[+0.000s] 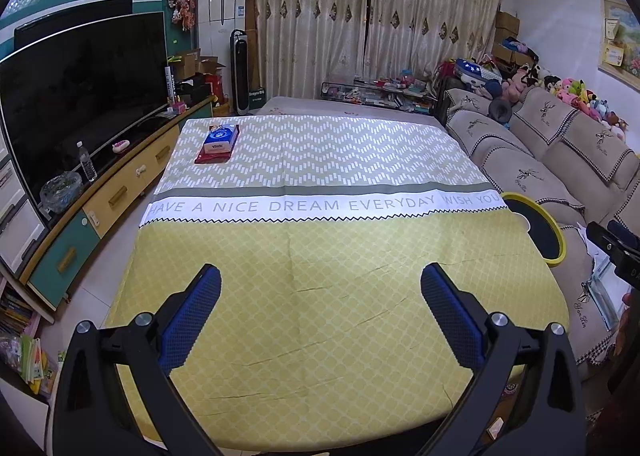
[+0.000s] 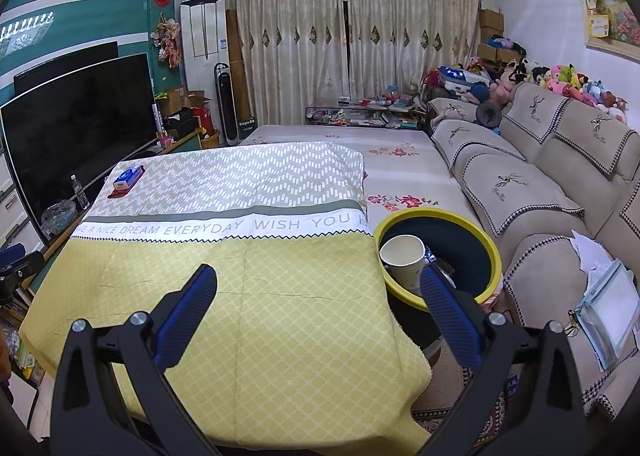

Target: Collect trash

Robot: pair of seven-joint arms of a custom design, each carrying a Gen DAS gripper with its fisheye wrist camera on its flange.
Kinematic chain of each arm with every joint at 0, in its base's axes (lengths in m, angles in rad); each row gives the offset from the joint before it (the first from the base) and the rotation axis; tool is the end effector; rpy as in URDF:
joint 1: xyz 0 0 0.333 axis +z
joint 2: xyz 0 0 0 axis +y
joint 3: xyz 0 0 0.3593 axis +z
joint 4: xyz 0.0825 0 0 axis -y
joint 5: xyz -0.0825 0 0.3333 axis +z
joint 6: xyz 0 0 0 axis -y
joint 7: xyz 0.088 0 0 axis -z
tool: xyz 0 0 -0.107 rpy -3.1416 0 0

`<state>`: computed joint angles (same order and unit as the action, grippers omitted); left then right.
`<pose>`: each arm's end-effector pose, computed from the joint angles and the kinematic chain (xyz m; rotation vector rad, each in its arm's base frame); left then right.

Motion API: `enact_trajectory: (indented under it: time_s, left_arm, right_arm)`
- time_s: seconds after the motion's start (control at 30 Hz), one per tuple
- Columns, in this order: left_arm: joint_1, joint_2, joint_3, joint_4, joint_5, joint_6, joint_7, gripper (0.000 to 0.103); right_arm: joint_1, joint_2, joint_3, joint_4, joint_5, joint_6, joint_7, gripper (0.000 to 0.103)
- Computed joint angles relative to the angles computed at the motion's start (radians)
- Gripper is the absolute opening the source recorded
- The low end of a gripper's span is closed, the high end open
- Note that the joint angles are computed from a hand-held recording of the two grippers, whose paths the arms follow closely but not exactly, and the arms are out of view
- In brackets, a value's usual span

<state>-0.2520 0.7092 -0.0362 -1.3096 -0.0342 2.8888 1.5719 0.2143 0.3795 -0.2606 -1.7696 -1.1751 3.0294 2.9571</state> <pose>0.7428 -0.2075 0.4803 -1.5343 1.9560 -0.9578 0.6475 0.0660 0.4841 -1.4411 1.8478 -0.9639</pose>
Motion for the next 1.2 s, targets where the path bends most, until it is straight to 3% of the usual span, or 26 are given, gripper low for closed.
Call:
enact_trajectory:
  time_s: [1.2]
  left_arm:
    - [-0.008,0.014,-0.01,0.009,0.005,-0.003,0.011,0.099]
  right_arm:
    - [0.008,0.009,-0.021,-0.009,0.032,0.026,-0.027,0.097]
